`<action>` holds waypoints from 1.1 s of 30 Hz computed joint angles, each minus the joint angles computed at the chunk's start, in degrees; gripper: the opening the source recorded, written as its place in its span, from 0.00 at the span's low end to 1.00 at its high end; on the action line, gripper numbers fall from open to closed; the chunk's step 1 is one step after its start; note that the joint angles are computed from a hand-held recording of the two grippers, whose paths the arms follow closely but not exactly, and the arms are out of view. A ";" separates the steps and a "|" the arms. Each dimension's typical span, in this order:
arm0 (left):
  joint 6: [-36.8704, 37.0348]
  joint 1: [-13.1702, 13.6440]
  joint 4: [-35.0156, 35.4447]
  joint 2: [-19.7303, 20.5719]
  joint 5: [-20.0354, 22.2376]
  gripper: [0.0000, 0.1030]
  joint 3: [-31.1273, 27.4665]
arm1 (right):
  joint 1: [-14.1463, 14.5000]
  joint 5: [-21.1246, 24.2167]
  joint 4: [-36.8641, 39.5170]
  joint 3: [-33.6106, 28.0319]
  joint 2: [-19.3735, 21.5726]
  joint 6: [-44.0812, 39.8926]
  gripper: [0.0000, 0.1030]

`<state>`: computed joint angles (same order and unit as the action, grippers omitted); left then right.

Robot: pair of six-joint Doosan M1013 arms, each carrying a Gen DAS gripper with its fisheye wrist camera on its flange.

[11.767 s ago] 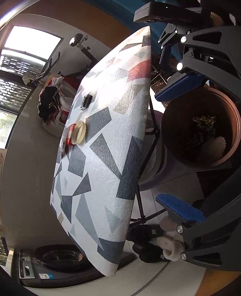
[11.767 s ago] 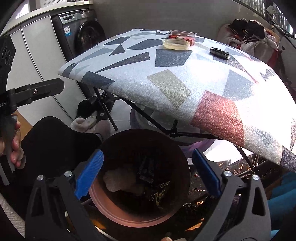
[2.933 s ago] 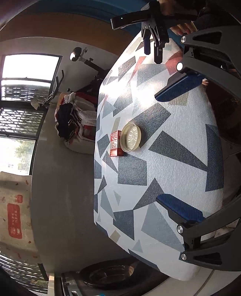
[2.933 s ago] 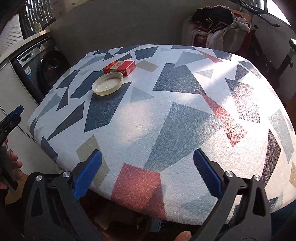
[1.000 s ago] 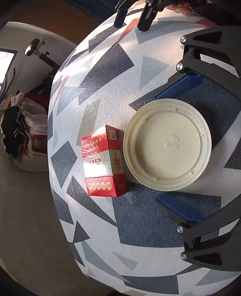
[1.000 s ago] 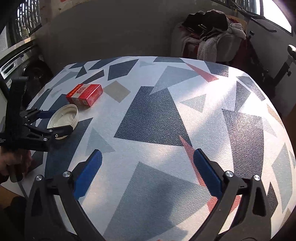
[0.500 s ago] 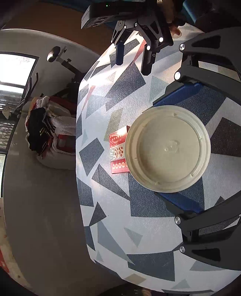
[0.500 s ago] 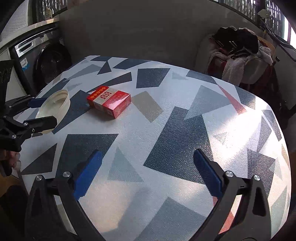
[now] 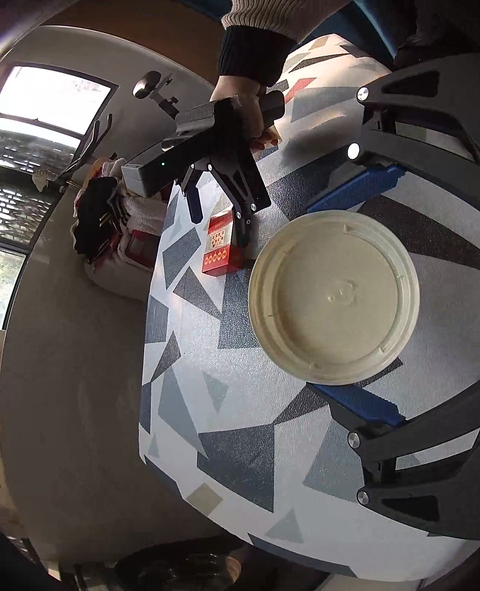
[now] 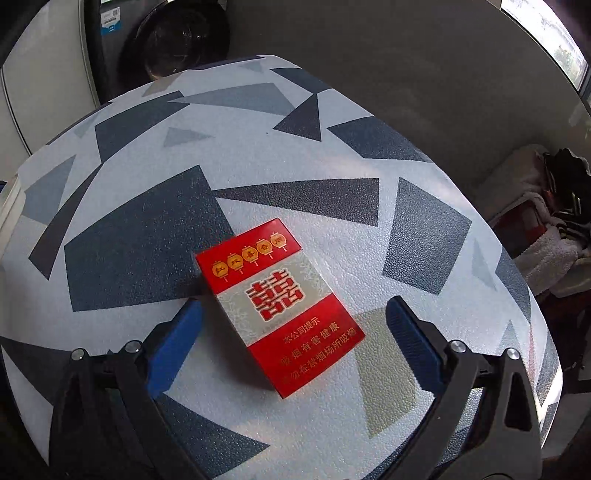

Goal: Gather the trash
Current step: 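Grasp the red cigarette box with the right tool while the left tool holds the lid, then carry the red box and the lid over the bin with both tools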

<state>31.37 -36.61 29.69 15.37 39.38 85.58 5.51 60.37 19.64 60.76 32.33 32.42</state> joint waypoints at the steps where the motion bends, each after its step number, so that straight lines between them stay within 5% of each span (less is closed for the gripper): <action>1: -0.42 -0.10 0.19 -0.21 -0.14 0.82 0.32 | 0.35 1.14 -0.92 -0.91 0.61 1.11 0.94; 4: -1.40 -0.50 1.01 -0.52 -0.34 0.82 0.91 | 0.65 4.69 -1.47 -2.80 1.92 3.45 0.93; 7: -2.69 -0.87 1.48 -0.65 -0.77 0.82 1.32 | 0.06 5.69 0.83 -2.17 1.38 3.43 0.69; 11: -4.40 -1.56 2.71 -0.88 -1.26 0.82 1.73 | -1.56 4.85 4.88 1.92 -1.24 1.58 0.61; 24: -3.76 -6.23 2.92 -1.23 -1.13 0.82 1.63 | -12.27 -6.26 21.93 25.42 -17.64 -3.11 0.59; 33: 0.09 -11.08 2.51 -0.78 0.78 0.82 0.64 | -18.36 -6.35 25.88 35.85 -26.03 -5.31 0.59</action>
